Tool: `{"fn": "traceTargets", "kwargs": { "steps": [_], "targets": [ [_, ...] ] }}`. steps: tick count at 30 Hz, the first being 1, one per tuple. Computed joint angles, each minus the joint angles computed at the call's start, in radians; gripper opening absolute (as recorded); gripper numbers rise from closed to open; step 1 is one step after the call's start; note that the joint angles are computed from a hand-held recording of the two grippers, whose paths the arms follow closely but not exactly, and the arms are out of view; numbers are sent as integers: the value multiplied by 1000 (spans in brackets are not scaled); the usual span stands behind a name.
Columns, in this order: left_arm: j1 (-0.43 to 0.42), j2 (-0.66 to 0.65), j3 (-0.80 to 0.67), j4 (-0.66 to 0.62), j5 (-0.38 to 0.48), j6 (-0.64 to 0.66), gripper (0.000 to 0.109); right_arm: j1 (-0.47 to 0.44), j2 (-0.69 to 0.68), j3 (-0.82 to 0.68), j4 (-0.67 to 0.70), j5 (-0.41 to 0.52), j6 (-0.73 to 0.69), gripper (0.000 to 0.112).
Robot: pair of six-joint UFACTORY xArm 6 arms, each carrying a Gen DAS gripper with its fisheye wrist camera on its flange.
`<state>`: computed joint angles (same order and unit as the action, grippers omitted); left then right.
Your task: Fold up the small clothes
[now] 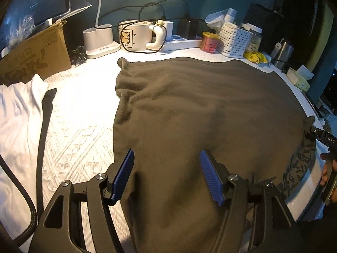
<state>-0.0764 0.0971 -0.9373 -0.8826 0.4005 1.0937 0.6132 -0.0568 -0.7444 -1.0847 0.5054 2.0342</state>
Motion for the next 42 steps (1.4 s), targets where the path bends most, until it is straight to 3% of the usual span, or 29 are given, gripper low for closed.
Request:
{"fn": "traceTargets", "kwargs": {
  "steps": [12,20,23,25,27,34,42],
  "targets": [
    [19,119,-137,32,22,-52,65,-93,152,-156,-36,11,-3,85],
    [33,183,-204,42,36,-69,65,-122,258,-278,76,17,-239,82],
    [39,198,-223,36,51,-72,65,-115,276,-304,97,61,-256,61],
    [44,207,-236,18,65,-60,65,-117,276,-305,95,63,-254,32],
    [46,212,-245,12,71,-52,65,-127,276,-302,86,35,-252,26],
    [52,211,-254,-16,89,-16,65,-123,270,-318,69,13,-283,19],
    [68,177,-242,-115,116,84,65,-71,290,-439,61,57,-401,19]
  ]
}}
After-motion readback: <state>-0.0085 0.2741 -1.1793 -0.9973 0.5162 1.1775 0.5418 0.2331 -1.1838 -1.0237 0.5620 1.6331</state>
